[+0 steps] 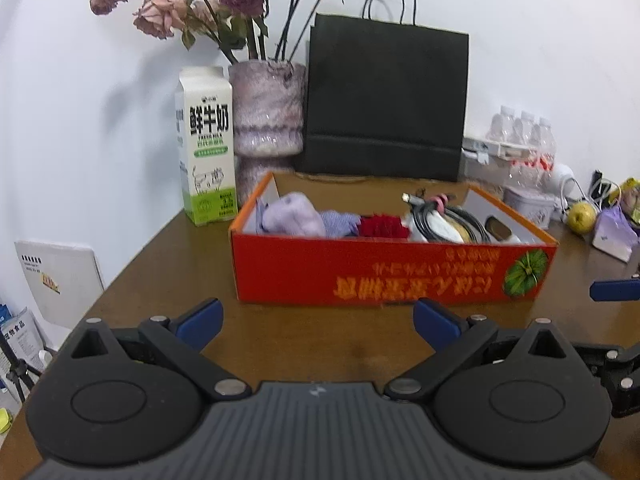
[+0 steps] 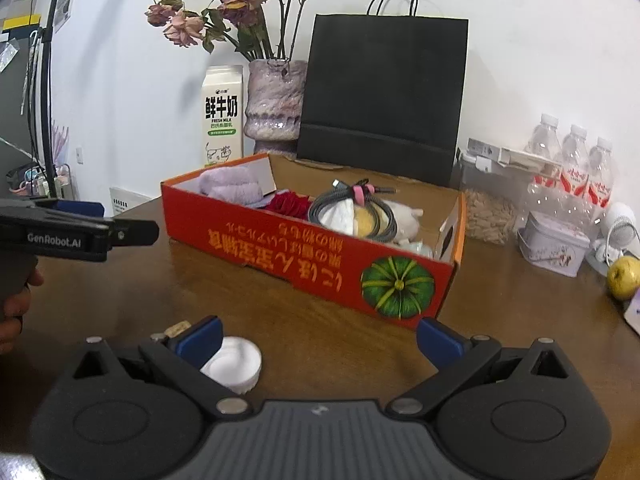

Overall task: Organize objects
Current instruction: 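Withdraw both grippers from the box toward the white cap and beige block, then close the right gripper on the white round cap, then close the left gripper on the small beige block while the right holds the cap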

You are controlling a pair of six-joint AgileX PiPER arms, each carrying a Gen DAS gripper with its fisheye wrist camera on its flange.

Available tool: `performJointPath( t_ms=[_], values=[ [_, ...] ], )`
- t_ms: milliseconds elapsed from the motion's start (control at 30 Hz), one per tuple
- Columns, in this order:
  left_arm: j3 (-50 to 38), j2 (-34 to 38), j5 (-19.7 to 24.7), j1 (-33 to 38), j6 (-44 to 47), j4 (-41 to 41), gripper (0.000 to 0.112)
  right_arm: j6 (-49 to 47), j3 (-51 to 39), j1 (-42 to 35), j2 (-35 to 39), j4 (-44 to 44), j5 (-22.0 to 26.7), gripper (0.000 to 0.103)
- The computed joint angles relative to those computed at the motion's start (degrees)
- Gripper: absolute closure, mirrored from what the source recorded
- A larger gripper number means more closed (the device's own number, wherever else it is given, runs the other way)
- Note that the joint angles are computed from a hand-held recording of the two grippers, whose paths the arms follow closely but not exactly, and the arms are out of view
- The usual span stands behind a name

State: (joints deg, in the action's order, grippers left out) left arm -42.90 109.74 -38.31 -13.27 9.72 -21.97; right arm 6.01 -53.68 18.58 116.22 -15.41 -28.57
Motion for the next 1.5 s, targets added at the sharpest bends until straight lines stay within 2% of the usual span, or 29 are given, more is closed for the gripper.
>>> performJointPath(
  t_ms=[167,467,567,633,700,867,967,1200,1400,1500],
  values=[
    [2.8,-1.3,-0.4,-1.0,-0.2,-0.2,0.009,1.3,2.9,0.4,-1.4,-1.2,0.0,0.0],
    [5.8,-3.5,2.6,-1.8,0.6,-1.3,0.009,-0.4,5.3,2.4,-2.1,0.5,1.3,0.003],
    [6.6,-4.2,4.4,-1.6,0.3,-0.6,0.009,-0.8,4.3,3.5,-1.3,1.0,3.0,0.017],
    [7.1,-4.8,5.2,-1.4,-0.4,0.3,0.009,-0.6,3.3,4.2,-0.5,0.9,4.3,0.024],
    [7.9,-5.4,5.3,-1.1,-1.6,1.9,0.009,-0.9,1.9,5.1,0.4,1.4,5.3,0.039],
    [8.7,-6.2,5.6,-0.7,-4.0,5.3,0.009,-1.5,-1.8,6.4,2.6,4.8,6.5,0.047],
    [8.7,-6.4,6.2,-0.2,-5.3,7.0,0.009,-0.4,-3.7,7.0,3.7,4.2,7.1,0.064],
    [8.5,-6.1,6.7,0.2,-6.4,9.1,0.009,-8.8,-2.1,8.6,3.2,13.7,4.6,0.064],
    [7.7,-4.2,5.1,-2.6,-1.7,5.0,0.009,-9.9,1.1,8.4,1.8,15.1,1.6,0.064],
    [7.0,-3.0,4.1,-5.1,2.6,0.3,0.009,-9.8,2.6,8.0,1.2,14.5,0.4,0.064]
  ],
)
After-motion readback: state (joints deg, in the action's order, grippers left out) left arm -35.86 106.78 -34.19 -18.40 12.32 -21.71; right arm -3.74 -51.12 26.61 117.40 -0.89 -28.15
